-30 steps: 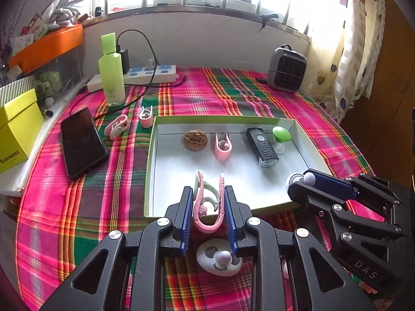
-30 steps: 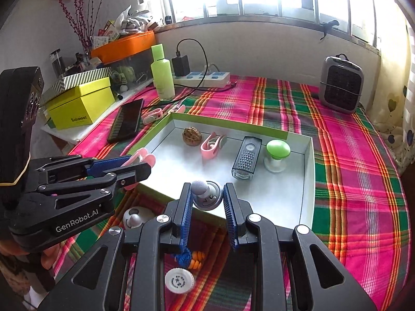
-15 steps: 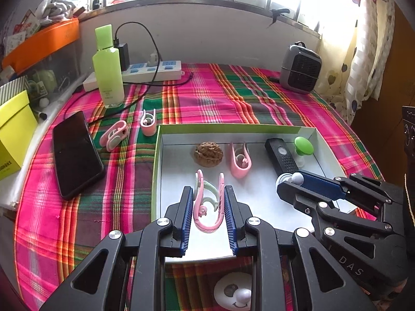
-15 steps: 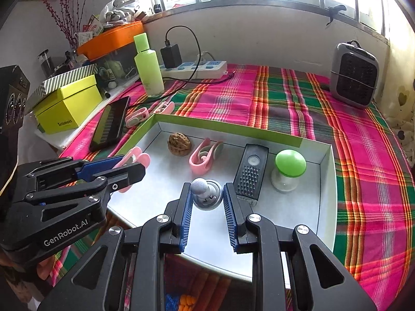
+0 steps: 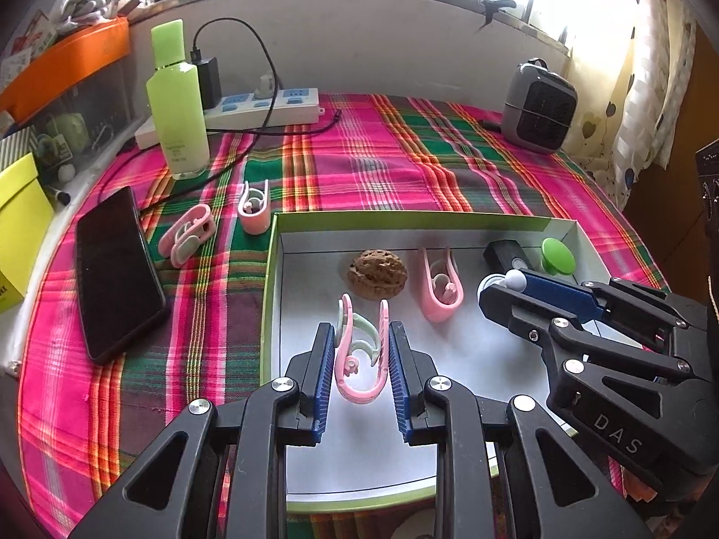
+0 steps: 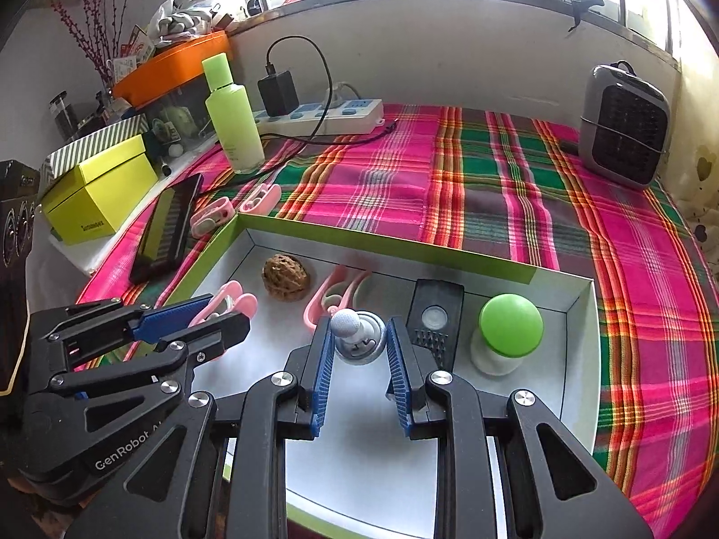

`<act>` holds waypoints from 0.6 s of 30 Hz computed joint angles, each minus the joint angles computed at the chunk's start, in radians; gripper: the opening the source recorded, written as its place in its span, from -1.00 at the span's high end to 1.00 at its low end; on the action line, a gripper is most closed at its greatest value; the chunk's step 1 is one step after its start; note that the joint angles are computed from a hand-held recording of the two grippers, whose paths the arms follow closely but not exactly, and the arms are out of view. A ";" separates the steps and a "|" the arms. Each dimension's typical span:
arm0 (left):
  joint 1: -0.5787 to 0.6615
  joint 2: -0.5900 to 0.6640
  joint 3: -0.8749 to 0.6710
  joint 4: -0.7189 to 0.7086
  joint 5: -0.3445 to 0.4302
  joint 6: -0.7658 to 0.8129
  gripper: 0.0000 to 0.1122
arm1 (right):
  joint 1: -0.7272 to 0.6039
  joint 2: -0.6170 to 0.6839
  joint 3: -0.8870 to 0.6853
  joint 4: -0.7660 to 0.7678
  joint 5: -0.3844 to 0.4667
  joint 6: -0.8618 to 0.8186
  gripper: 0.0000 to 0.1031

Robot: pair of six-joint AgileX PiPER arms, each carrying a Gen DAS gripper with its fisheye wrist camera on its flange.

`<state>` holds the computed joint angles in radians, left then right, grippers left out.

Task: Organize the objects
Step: 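Carry the pink clip in left gripper and white knob in right gripper over the box, then open left gripper to drop the pink clip while right gripper releases the white knob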

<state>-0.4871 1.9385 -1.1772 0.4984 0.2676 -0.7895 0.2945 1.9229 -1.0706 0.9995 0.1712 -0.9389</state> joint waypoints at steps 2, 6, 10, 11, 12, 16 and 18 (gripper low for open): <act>0.002 0.007 -0.008 -0.007 0.003 0.010 0.61 | 0.001 0.012 -0.014 -0.046 0.000 0.041 0.51; 0.007 0.022 -0.022 -0.015 0.009 0.021 0.61 | 0.014 0.033 -0.041 -0.230 -0.015 0.219 0.51; 0.007 0.029 -0.030 -0.024 0.010 0.034 0.61 | 0.024 0.049 -0.063 -0.445 -0.024 0.428 0.51; 0.007 0.028 -0.029 -0.023 0.011 0.031 0.61 | 0.023 0.053 -0.069 -0.453 -0.021 0.436 0.51; 0.006 0.029 -0.030 -0.016 0.011 0.025 0.61 | 0.023 0.056 -0.074 -0.471 -0.019 0.454 0.51; 0.003 0.032 -0.035 -0.004 0.015 0.014 0.61 | 0.023 0.065 -0.087 -0.540 -0.016 0.523 0.51; 0.006 0.038 -0.042 -0.022 0.016 0.032 0.61 | 0.024 0.068 -0.091 -0.556 -0.017 0.539 0.51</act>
